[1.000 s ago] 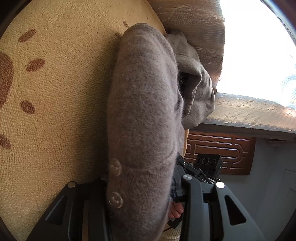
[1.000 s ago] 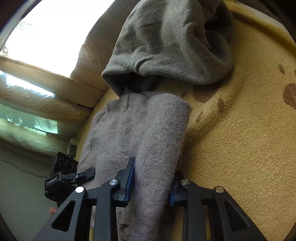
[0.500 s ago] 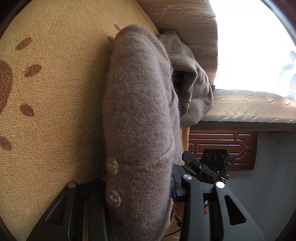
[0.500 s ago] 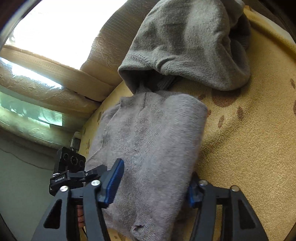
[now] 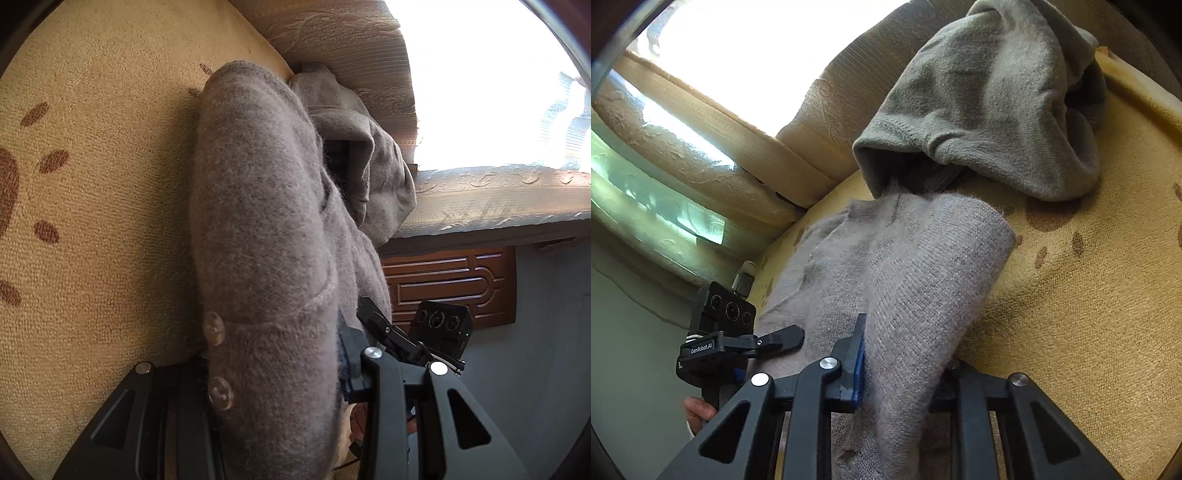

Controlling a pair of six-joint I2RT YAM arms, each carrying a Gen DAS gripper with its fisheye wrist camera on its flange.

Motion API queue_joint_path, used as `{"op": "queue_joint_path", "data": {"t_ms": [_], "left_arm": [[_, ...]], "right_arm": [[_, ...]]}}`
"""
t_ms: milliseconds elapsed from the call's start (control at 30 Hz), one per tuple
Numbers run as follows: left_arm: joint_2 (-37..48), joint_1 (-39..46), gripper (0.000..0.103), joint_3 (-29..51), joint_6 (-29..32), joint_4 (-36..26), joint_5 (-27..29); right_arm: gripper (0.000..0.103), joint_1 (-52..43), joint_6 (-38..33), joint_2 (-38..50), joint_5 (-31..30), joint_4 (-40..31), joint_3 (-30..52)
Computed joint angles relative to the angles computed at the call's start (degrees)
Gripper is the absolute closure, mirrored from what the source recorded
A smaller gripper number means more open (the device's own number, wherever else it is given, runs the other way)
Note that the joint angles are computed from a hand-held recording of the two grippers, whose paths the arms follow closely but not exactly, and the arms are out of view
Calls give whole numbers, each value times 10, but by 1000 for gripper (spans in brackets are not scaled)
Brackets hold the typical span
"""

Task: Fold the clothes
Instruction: 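Carry the folded sweater with both grippers onto the red sweater and open them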

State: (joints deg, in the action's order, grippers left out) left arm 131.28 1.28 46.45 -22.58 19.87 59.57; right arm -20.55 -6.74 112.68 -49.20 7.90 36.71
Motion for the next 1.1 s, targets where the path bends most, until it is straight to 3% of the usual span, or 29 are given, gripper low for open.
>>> {"op": "queue_joint_path", "data": {"t_ms": [267, 467, 567, 667, 767, 867, 1000, 1100], "left_arm": [[-121, 35, 63, -60, 28, -25, 17], [-205, 124, 63, -92, 131, -140, 43], [-234, 200, 63, -86, 233, -254, 59], [-238, 306, 63, -46, 391, -425, 67], [-211, 435, 63, 22, 561, -606, 53], [-169, 564, 63, 103, 687, -742, 26], [-108, 725, 63, 227, 789, -870, -9], [-40, 826, 63, 343, 829, -941, -27]], "right_arm": [[81, 16, 14, -136, -15, -18, -54], [81, 93, 83, -232, 2, 15, -101], [81, 168, 142, -264, 28, 55, -116], [81, 264, 203, -276, 68, 101, -119], [81, 385, 263, -242, 122, 157, -96], [81, 503, 315, -172, 166, 206, -39], [81, 643, 354, -61, 207, 234, 79], [81, 727, 366, 24, 222, 229, 186]]}}
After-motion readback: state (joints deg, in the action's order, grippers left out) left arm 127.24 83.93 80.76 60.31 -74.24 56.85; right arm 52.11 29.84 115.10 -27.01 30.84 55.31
